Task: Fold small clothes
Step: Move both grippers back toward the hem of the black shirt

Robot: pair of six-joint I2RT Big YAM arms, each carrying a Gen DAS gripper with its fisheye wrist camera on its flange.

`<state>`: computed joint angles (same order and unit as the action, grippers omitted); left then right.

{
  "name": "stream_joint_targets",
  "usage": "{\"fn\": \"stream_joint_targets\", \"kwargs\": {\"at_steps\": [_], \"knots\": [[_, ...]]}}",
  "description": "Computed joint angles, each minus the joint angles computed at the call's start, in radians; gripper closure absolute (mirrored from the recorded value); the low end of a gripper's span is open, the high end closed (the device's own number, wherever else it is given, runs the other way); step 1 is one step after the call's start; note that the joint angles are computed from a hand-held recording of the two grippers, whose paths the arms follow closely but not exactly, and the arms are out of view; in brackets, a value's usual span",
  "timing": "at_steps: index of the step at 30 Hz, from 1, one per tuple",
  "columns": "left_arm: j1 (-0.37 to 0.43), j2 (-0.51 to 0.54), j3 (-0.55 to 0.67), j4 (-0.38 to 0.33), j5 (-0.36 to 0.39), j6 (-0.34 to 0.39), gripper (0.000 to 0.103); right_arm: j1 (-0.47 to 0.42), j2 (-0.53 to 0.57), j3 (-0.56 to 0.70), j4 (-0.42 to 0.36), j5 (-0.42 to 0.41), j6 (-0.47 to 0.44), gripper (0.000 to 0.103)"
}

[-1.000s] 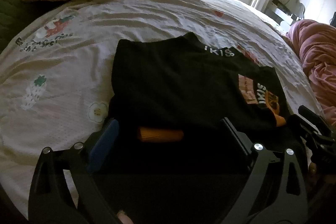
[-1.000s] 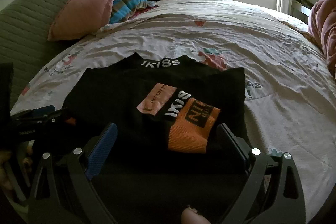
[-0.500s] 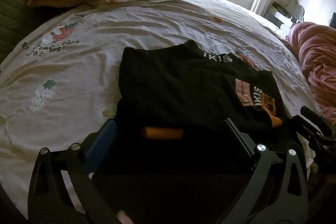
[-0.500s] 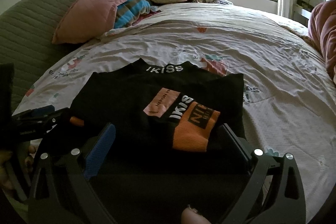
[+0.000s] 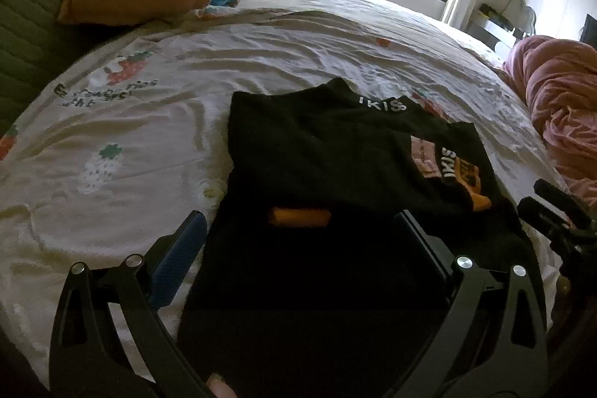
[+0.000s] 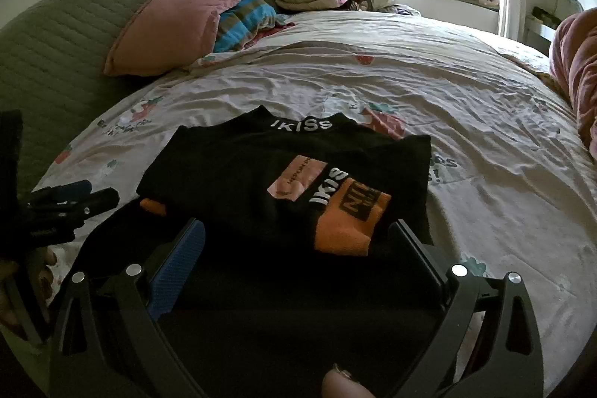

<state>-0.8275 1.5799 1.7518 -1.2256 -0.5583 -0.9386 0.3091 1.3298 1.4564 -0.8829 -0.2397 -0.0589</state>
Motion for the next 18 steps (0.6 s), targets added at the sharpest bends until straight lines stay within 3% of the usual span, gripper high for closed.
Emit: {"fn": "stream_joint_targets", "kwargs": {"at_steps": [18], "knots": [[-0.044, -0.059, -0.047, -0.056, -0.047, -0.062, 0.010, -0.036, -0.086, -0.055, -0.043, -0.009, -0.051, 0.005]]}}
